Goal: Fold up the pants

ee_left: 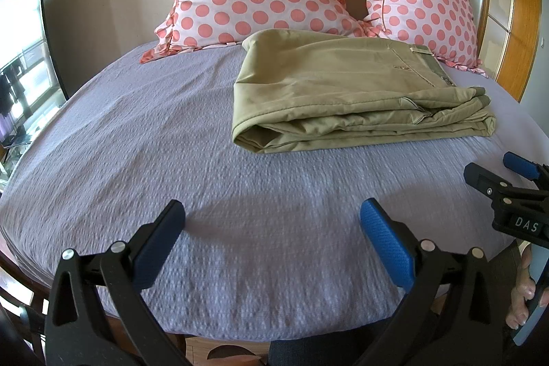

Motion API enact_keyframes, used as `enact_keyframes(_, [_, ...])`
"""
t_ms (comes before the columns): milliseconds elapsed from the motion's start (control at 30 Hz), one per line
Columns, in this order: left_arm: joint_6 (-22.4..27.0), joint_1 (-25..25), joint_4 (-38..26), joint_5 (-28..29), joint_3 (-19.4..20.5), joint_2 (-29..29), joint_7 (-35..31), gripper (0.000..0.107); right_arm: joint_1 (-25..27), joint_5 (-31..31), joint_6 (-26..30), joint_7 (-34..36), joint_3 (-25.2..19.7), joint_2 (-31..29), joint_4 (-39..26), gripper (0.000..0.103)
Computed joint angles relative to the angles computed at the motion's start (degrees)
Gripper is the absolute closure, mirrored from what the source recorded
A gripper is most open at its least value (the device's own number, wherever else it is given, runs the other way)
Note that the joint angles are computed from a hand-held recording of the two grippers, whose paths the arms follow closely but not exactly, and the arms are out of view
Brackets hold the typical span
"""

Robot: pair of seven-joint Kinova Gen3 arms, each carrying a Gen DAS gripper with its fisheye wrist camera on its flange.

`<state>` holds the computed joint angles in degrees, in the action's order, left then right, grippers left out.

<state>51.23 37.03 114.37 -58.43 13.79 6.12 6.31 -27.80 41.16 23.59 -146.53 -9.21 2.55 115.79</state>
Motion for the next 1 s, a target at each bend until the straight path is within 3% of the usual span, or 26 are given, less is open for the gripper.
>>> enact_keyframes(1000, [0.1,0.2,0.1,-0.3,0.1,0.1,0.5,0.006,0.3,-0.9,-0.3,1.3,0.1,-0.1,0.0,0.001])
